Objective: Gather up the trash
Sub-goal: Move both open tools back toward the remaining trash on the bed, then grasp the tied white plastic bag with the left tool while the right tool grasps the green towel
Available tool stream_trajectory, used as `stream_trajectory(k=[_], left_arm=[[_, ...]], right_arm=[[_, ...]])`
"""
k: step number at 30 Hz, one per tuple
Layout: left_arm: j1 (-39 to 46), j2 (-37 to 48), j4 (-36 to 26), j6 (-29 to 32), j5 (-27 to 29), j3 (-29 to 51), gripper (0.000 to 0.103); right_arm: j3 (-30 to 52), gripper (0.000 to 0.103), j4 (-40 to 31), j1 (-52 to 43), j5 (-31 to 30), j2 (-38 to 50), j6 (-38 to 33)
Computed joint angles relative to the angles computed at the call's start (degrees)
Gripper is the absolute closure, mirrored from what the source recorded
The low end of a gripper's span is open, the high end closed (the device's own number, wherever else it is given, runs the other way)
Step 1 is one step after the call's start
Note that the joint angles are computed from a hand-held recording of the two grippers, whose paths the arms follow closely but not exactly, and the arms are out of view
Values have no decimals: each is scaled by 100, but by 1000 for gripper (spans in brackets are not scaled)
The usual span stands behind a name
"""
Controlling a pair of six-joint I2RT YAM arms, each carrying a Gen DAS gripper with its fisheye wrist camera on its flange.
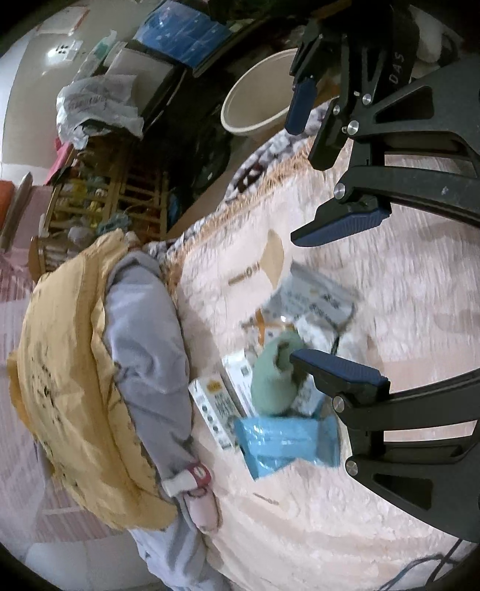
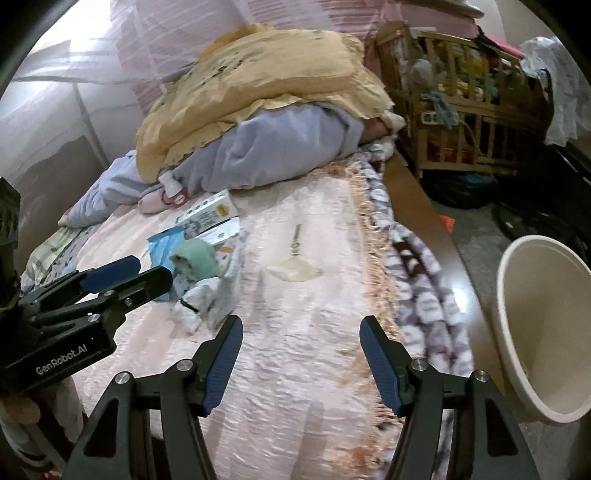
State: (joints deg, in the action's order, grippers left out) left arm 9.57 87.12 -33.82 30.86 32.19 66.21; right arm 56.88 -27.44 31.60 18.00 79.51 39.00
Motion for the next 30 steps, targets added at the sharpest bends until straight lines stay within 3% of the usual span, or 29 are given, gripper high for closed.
stream_trajectory(k=[10,19,30], left_arm=[[630,588,-132,261,82,355,47],[1423,1513,-868,886,331,1068,47],[1505,1940,-1101,972,351,1322,47]], right_arm=[[565,39,137,181,-180,752,-145],[872,35,294,195,-460,1230,-292],[1518,35,569,194,-1147,1850,-576]])
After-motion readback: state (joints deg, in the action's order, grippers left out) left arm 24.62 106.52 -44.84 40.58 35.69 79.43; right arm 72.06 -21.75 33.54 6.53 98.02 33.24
